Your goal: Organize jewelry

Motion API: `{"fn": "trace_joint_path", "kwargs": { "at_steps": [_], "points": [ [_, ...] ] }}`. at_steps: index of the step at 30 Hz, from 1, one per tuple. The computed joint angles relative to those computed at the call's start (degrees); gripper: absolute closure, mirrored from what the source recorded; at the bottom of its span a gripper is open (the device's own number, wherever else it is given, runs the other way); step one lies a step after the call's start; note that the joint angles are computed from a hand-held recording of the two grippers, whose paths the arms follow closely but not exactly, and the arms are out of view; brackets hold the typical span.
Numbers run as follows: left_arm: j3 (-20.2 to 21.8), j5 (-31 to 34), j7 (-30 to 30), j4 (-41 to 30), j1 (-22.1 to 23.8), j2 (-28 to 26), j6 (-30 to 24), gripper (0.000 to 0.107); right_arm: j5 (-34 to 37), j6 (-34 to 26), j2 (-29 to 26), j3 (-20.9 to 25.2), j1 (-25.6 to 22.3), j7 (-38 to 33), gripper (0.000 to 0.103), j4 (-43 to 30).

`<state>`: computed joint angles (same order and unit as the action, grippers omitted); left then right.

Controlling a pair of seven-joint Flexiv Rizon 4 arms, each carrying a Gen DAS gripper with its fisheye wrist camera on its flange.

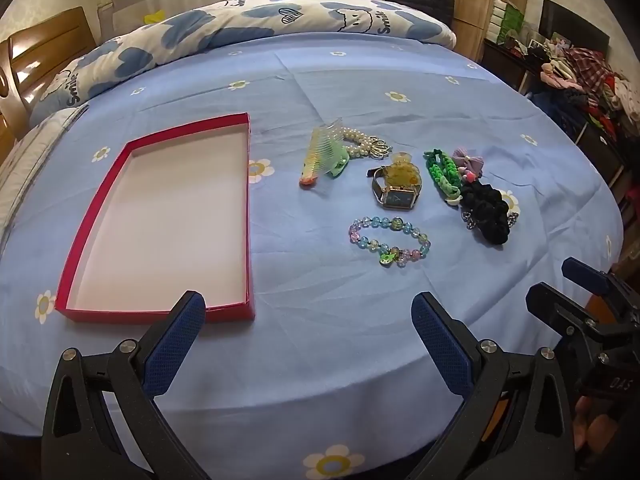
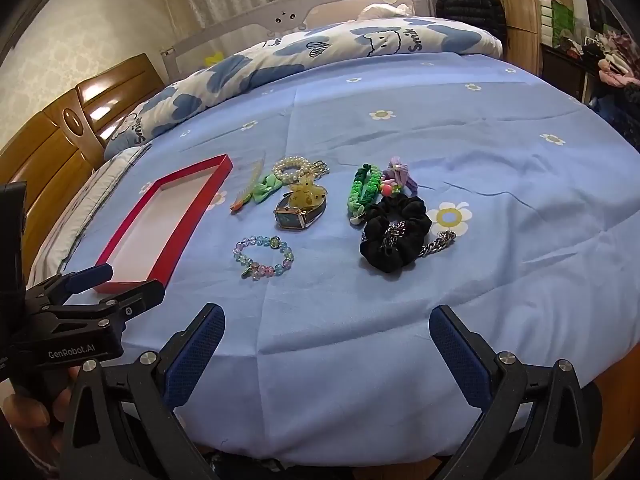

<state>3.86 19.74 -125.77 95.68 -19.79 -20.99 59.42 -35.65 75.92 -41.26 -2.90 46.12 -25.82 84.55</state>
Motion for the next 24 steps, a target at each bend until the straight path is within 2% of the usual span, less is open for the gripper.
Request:
{"fn": "trace_joint_path", "kwargs": {
  "at_steps": [24],
  "points": [
    [-0.04,0.01,0.08,0.07,0.12,0.09,-0.02,0.004,0.0,0.36,-0.08,-0.4,0.44,0.29,0.0,-0.06]
  ]
}}
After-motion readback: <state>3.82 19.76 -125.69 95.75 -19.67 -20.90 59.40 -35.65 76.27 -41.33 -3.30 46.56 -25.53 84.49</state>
